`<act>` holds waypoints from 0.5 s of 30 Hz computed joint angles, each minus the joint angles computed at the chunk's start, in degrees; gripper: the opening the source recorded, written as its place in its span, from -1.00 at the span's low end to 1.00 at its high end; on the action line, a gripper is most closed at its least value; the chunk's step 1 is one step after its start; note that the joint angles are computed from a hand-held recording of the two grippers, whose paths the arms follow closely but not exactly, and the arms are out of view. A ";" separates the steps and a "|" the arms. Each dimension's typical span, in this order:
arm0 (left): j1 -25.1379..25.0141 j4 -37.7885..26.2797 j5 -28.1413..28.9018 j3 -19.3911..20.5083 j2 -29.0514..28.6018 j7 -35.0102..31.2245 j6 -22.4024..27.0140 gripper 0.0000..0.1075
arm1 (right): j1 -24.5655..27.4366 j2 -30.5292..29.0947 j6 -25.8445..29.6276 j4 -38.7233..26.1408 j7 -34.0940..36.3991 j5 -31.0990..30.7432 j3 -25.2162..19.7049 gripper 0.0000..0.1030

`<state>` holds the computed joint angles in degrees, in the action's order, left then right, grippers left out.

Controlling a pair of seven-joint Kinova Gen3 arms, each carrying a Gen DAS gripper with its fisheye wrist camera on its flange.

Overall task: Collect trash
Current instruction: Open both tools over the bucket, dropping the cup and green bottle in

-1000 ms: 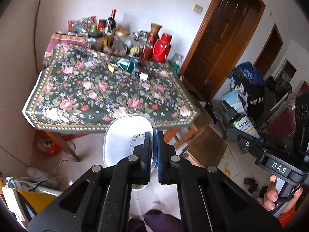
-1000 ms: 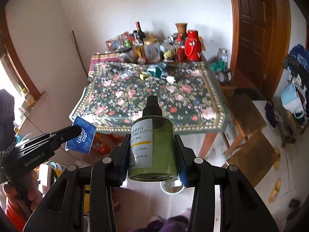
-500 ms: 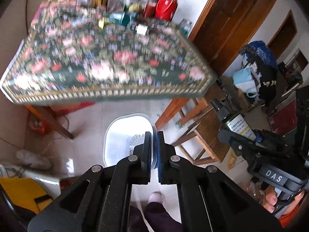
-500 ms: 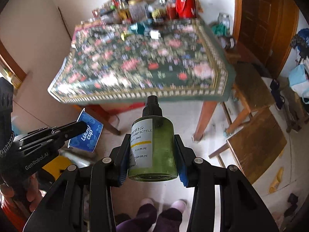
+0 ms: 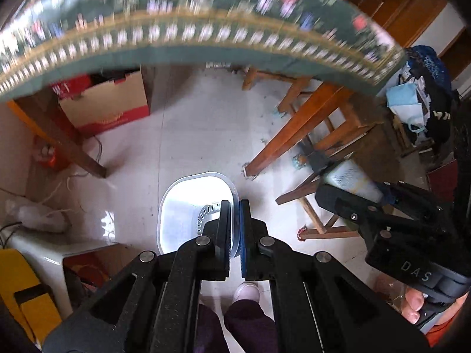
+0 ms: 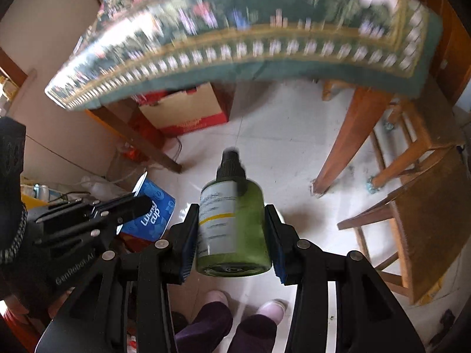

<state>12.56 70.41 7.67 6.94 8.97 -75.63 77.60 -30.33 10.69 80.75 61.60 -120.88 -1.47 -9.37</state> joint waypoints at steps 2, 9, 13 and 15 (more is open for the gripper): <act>-0.08 2.55 0.20 -0.09 0.38 -0.21 -1.88 -0.94 | 0.93 -0.04 -2.12 2.81 0.40 -1.26 0.14 0.03; -0.28 7.01 2.06 0.29 3.29 -2.03 -5.59 -0.94 | 4.01 -1.34 -6.69 10.55 -0.40 -3.89 0.80 0.06; 0.49 6.08 2.48 0.69 6.29 -2.47 -5.77 -0.91 | 4.06 -0.98 -5.87 11.19 -1.50 -2.38 0.81 0.06; 1.43 4.57 1.59 0.66 7.98 -1.46 -4.54 -0.72 | 4.08 -0.53 -4.79 10.39 -1.42 -1.91 0.83 0.06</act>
<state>14.00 74.98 9.26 7.60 16.96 -77.09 73.06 -26.25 10.16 75.97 72.00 -122.30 -3.39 -8.54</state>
